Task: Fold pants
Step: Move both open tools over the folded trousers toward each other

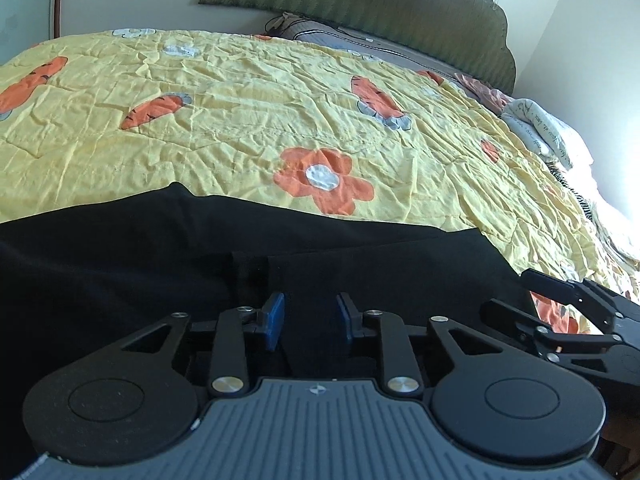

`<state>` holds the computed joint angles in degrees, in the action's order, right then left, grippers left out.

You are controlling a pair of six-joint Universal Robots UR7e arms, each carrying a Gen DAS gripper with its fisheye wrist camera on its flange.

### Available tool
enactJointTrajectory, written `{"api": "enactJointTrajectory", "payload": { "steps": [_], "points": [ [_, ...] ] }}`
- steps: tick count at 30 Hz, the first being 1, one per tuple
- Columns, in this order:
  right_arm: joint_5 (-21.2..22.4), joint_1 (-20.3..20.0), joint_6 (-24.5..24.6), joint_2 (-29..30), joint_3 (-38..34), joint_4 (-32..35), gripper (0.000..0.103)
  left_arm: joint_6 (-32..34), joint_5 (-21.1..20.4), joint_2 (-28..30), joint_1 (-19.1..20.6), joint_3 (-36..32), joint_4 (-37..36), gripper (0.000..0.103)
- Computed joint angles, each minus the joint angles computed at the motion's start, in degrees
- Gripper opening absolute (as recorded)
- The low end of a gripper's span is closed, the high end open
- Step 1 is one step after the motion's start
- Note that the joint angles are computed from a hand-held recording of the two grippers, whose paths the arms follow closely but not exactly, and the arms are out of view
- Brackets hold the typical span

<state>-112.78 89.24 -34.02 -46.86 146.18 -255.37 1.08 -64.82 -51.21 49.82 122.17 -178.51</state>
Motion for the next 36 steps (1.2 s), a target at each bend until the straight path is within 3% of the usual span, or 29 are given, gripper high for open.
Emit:
{"api": "enactJointTrajectory", "payload": {
  "steps": [2, 4, 5, 10, 20, 27, 32, 36],
  "points": [
    [-1.2, 0.8, -1.4, 0.6, -0.4, 0.9, 0.078, -0.4, 0.3, 0.2, -0.1, 0.2, -0.5, 0.034],
    [-7.2, 1.7, -1.4, 1.9, -2.5, 2.8, 0.078, -1.0, 1.5, 0.1, -0.5, 0.5, -0.8, 0.037],
    [-8.1, 2.2, -1.0, 2.5, -2.7, 1.7, 0.078, -0.7, 2.3, 0.0, -0.8, 0.9, -1.2, 0.039],
    [-6.3, 5.4, -0.6, 3.5, -2.3, -2.9, 0.079, 0.5, 7.9, -0.5, -2.5, 3.1, -5.2, 0.06],
    [-8.4, 9.4, 1.2, 5.9, -4.3, 1.7, 0.079, 2.5, 15.7, -2.9, -4.5, 6.6, -8.7, 0.072],
    [-11.5, 13.0, 0.0, 8.3, -6.9, 5.2, 0.079, 3.1, 18.4, -5.1, -4.3, 8.3, -9.8, 0.075],
    [-8.7, 18.4, -4.8, 11.0, -10.3, 6.8, 0.079, 4.7, 22.2, -8.8, -2.7, 9.7, -12.1, 0.081],
    [-7.1, 23.7, -13.1, 16.2, -16.3, 9.4, 0.079, 2.2, 24.9, -15.3, 0.7, 10.1, -10.0, 0.082]
  ]
}}
